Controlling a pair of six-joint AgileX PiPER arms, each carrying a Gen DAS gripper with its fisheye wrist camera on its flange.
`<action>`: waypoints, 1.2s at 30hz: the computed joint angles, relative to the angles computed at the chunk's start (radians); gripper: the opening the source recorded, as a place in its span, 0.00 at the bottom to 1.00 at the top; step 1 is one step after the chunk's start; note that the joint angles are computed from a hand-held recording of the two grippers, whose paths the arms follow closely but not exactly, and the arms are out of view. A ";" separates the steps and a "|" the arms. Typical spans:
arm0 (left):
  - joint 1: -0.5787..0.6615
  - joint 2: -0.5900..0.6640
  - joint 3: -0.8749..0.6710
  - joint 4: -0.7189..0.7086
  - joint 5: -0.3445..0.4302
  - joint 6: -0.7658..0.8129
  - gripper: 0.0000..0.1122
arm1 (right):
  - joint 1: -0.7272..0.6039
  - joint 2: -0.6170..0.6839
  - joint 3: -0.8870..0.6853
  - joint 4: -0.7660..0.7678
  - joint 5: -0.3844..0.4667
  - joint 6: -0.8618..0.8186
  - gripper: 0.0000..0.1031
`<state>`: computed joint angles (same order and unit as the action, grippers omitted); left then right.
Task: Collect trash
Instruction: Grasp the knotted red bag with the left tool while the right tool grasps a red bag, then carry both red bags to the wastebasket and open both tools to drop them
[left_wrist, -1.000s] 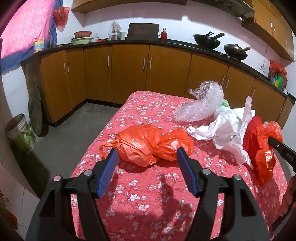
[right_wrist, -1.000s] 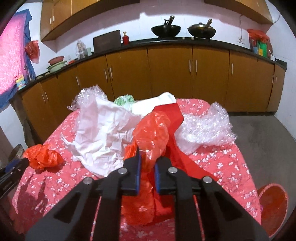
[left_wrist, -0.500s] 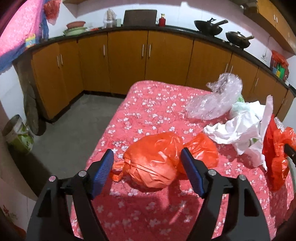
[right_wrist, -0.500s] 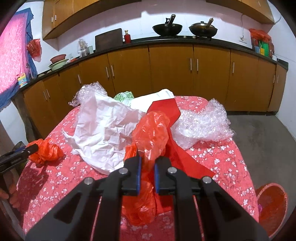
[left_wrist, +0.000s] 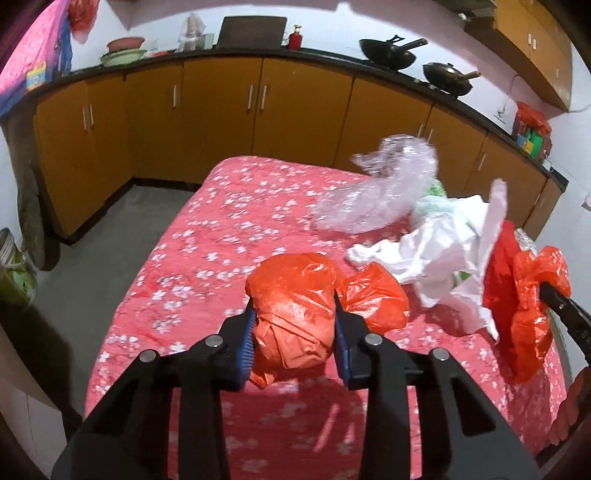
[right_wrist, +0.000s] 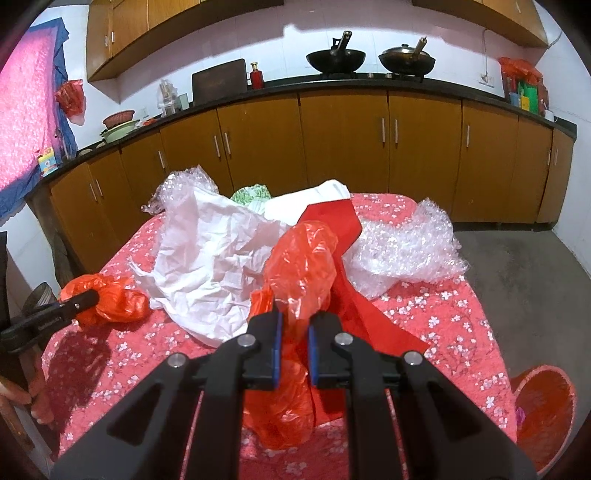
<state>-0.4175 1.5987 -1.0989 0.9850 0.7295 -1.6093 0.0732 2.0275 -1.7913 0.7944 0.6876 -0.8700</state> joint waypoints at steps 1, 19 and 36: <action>-0.019 0.012 -0.017 0.011 0.018 -0.003 0.31 | -0.003 -0.003 0.001 0.004 0.000 -0.005 0.12; -0.187 0.031 -0.233 0.105 0.261 0.058 0.31 | -0.093 -0.064 -0.004 0.115 0.059 -0.055 0.11; -0.284 0.298 -0.666 0.072 0.265 0.252 0.31 | -0.259 -0.023 -0.109 0.151 0.097 -0.047 0.11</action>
<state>-0.7013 1.8967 -1.7650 1.0569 0.9948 -1.3570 -0.1859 2.0042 -1.9001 0.9456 0.7841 -0.9167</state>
